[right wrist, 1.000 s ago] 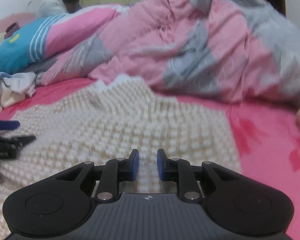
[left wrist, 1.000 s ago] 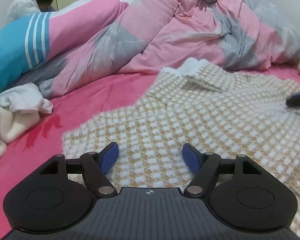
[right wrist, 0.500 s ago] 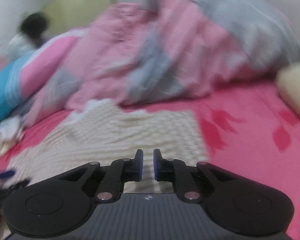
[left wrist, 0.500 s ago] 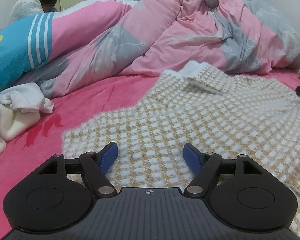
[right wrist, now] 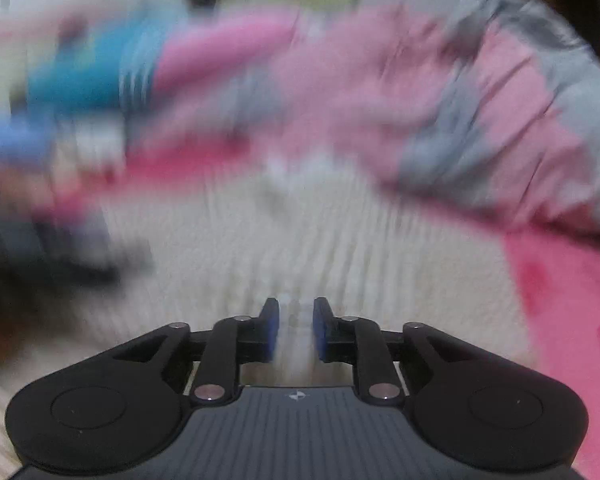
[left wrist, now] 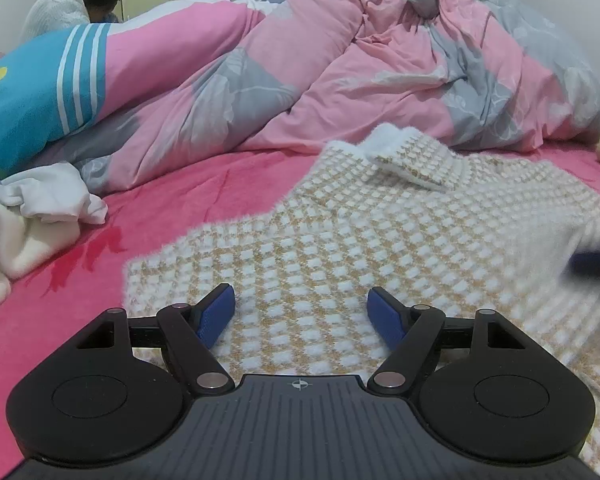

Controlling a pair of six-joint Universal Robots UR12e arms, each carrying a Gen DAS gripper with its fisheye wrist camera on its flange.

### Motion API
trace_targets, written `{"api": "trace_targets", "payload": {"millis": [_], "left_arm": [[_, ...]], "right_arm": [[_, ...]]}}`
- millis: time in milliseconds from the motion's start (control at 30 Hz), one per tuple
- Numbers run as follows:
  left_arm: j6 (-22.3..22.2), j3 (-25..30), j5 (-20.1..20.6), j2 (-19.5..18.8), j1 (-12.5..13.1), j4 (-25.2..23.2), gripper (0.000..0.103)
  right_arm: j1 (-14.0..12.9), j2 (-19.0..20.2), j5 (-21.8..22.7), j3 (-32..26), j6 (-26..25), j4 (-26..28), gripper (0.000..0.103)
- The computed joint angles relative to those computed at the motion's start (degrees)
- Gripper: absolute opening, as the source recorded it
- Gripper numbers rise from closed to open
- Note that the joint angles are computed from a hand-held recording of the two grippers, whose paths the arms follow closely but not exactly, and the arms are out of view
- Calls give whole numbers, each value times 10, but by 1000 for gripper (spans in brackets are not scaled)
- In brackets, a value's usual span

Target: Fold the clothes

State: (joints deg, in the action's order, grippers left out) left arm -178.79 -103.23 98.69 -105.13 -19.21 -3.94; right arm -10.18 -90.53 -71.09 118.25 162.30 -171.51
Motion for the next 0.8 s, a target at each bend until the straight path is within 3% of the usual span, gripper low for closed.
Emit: {"api": "trace_targets", "payload": {"millis": [67, 167, 267, 367, 500, 600, 667, 800], "left_arm": [[5, -1, 6, 2, -2, 5, 75], [26, -11, 0, 15, -7, 24, 75], [75, -30, -25, 32, -13, 46, 83], [138, -41, 6, 28, -27, 39, 85], [75, -36, -19, 30, -14, 9, 95], [41, -39, -54, 35, 0, -4, 96], [33, -41, -62, 36, 3, -4, 96], [32, -41, -63, 37, 3, -3, 96]], "right_arm": [[8, 10, -19, 7, -10, -21, 20], [1, 10, -1, 6, 6, -15, 20], [-4, 8, 9, 8, 12, -14, 20], [-6, 7, 12, 10, 13, -16, 20], [-7, 5, 12, 8, 11, -5, 20], [-1, -6, -4, -9, 28, 36, 21], [2, -13, 6, -11, 39, 23, 21], [19, -11, 21, -13, 7, 3, 23]]}}
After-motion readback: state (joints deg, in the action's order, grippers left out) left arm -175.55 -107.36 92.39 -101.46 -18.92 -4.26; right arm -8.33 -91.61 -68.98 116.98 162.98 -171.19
